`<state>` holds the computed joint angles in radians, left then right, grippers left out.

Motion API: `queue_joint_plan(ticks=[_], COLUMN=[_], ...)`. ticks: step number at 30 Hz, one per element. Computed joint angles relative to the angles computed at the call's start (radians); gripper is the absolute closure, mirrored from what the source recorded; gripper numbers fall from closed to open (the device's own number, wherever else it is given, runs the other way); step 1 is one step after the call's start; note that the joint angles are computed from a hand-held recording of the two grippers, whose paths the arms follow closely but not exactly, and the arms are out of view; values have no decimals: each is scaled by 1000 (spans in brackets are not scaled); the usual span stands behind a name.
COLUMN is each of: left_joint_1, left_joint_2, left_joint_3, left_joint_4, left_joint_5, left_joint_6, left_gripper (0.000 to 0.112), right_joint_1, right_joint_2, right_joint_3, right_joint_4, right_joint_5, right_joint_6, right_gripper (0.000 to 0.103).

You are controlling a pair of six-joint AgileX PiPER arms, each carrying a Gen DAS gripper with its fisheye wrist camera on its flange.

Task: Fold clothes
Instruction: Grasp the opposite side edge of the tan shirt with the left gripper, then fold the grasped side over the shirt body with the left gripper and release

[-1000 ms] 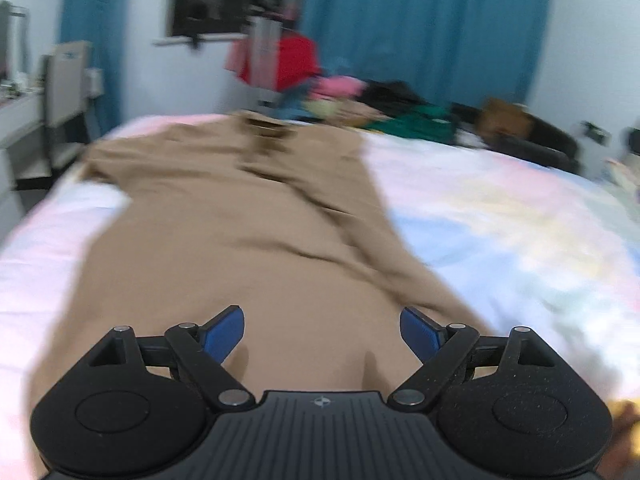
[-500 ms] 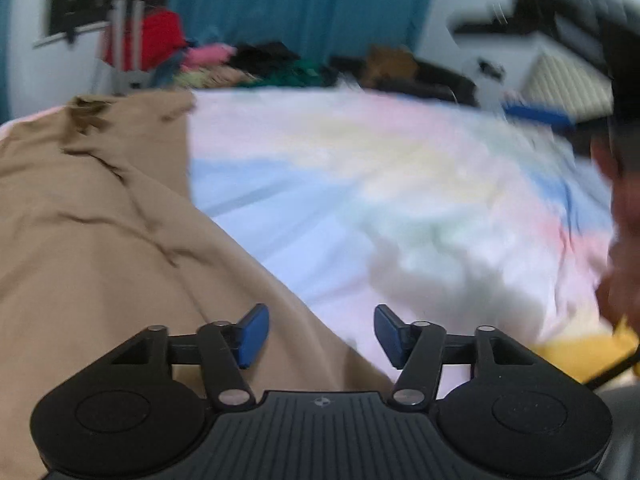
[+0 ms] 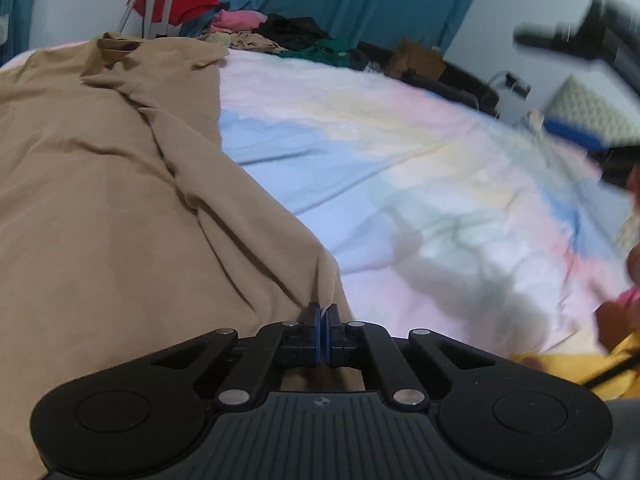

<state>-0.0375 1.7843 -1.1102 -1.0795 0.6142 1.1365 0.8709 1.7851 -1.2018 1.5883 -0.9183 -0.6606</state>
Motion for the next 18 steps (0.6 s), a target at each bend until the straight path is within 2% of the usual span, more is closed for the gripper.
queue_joint_plan(ticks=[4,8,10,13,16,18], left_joint_1=[169,359,430,476,484,479], left_joint_2=[-19,21,49,77,104,100], left_joint_3=[-72,-182,-232,-279,-311,-310], left_joint_4=[12,24,64,183,252,263], left_joint_5=[251,459,497,441,428,414], left_joint_6=[-97,-198,-234,-308,-384,-397], left_gripper=[110,110,110,109,107,90], right_joint_1=[1,1,-4,-10,-10,-8], right_joint_2=[4,9,13,21,29,32], right_joint_3=[-11,-24,-33,-52,-71,-81], right_joint_4=[22,37,50,75,91,101], right_joint_5=[9,26,42,66,77,81], right_joint_6=[-21,-55,-77,-116,-153,-178], right_gripper=[21,21,21,21,21,21])
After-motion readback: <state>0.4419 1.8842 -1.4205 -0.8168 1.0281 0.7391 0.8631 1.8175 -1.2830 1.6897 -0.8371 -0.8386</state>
